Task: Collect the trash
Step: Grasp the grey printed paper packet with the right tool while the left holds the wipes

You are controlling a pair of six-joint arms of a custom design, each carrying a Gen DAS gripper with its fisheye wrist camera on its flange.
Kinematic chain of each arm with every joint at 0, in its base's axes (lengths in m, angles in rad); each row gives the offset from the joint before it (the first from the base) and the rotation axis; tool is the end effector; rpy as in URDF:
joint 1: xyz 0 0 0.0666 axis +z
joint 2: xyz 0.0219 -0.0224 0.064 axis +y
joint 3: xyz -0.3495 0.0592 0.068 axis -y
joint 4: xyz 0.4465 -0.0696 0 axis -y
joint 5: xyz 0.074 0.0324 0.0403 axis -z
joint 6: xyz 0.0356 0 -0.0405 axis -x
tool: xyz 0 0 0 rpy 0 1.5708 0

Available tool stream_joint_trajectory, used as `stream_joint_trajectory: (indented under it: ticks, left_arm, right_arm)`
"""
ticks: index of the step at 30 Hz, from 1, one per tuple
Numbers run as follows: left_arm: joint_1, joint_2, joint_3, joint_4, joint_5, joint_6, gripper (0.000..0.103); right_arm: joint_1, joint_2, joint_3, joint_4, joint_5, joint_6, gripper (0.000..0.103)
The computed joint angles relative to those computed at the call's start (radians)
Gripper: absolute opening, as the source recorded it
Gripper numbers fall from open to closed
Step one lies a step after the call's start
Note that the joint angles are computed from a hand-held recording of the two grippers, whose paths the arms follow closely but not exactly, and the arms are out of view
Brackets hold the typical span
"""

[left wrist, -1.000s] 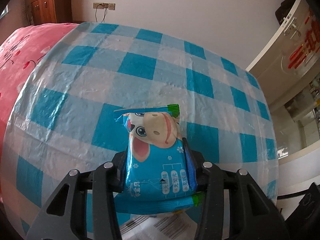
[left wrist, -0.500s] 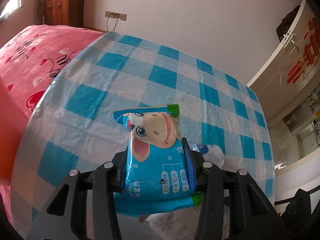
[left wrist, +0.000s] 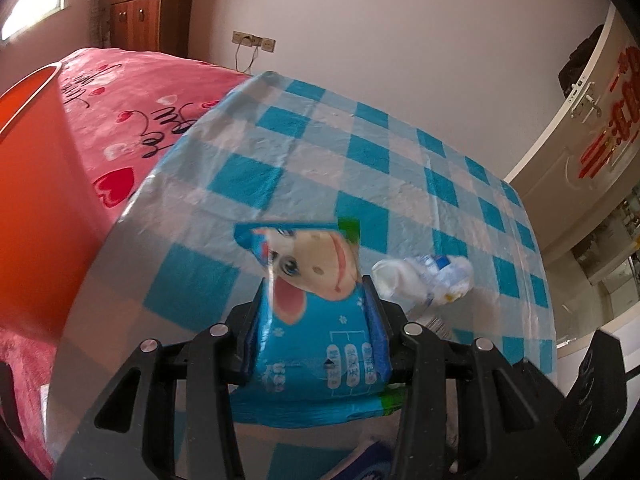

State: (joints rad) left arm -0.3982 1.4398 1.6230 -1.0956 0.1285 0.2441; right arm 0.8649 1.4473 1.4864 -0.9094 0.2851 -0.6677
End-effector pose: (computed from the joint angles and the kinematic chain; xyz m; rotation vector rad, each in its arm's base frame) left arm 0.5045 -0.2176 0.4807 0.2495 2.5114 -0.4261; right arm 0.3725 0.4210 0.4204 -0.1121 2.4240 0.3633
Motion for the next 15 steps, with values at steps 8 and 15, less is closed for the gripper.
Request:
stream_joint_trajectory:
  ticks: [8, 15]
  left_arm:
    - [0.026, -0.067, -0.091, 0.005, 0.024, -0.018, 0.044]
    - [0.048, -0.102, -0.159, 0.017, 0.064, -0.041, 0.044]
  right_arm:
    - [0.004, 0.005, 0.009, -0.012, 0.012, -0.002, 0.079]
    - [0.006, 0.005, 0.013, -0.016, 0.026, -0.002, 0.074]
